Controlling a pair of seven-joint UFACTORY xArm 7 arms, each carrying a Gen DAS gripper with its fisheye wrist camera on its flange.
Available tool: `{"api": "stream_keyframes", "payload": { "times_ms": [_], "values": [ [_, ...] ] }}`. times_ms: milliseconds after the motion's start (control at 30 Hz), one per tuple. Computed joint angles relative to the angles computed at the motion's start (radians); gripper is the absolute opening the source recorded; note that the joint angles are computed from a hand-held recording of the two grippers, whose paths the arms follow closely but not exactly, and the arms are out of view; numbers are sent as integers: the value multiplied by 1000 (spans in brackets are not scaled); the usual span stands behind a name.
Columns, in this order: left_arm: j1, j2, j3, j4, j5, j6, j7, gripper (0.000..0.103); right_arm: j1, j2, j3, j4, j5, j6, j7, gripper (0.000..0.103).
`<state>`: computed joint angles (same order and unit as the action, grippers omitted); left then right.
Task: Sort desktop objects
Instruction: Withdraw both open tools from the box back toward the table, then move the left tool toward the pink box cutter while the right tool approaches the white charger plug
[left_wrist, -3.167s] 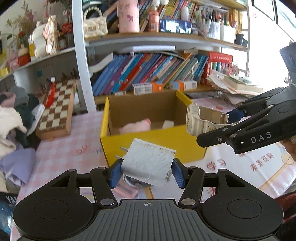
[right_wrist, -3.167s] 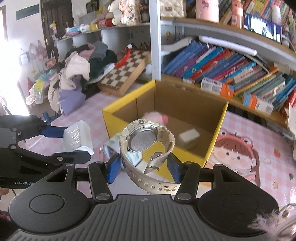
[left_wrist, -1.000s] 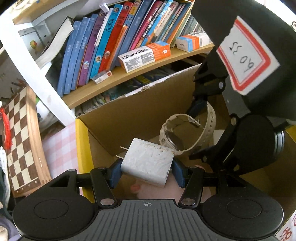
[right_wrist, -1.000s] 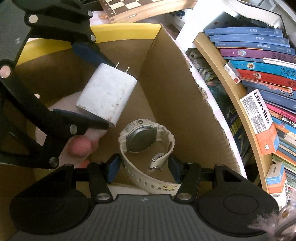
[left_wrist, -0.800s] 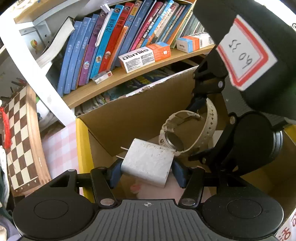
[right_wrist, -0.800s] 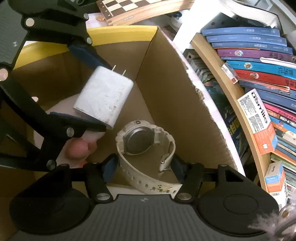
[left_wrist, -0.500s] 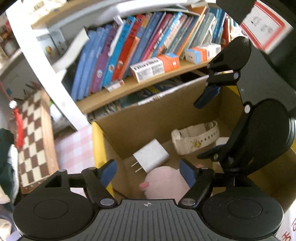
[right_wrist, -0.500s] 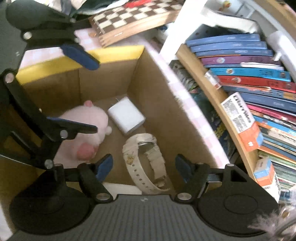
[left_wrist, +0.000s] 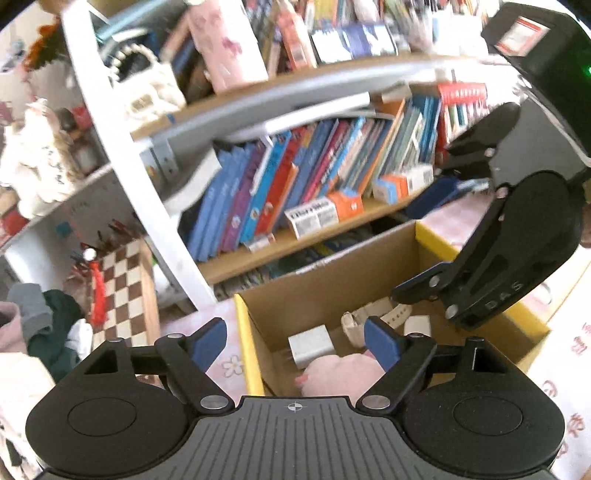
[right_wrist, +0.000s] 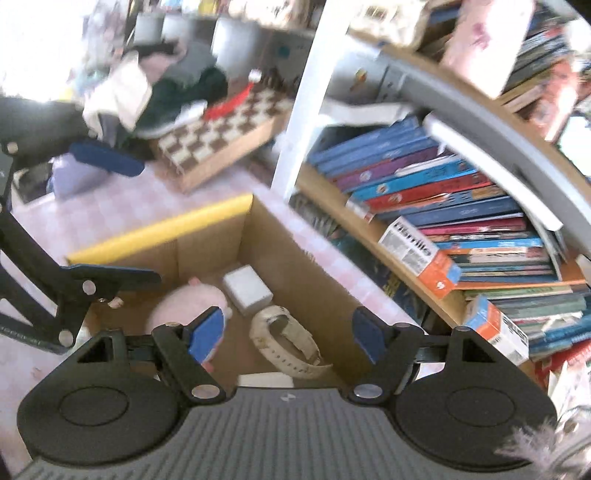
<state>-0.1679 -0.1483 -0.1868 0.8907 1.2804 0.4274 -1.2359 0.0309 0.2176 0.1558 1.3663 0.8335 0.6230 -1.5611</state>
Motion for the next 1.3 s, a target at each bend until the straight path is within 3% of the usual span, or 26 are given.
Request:
{"api": "stream_keyframes", "payload": {
  "times_ms": [100, 300, 533, 933, 1300],
  "values": [
    [1, -104, -14, -69, 2, -3, -40, 84, -24, -94, -6, -93, 122, 9, -59, 78],
    [33, -286, -85, -193, -37, -11, -74, 87, 13, -271, -88, -280, 302, -4, -139, 78],
    [69, -441, -181, -326, -146, 17, -100, 87, 61, -430, -188, -472, 419, -28, -205, 78],
    [60, -619, -281, -527, -450, 29, -37, 87, 83, -544, -255, -713, 455, -163, -194, 77],
    [42, -670, -362, -583, -627, 31, 17, 87, 140, -615, -265, -832, 390, -170, -74, 77]
  ]
}}
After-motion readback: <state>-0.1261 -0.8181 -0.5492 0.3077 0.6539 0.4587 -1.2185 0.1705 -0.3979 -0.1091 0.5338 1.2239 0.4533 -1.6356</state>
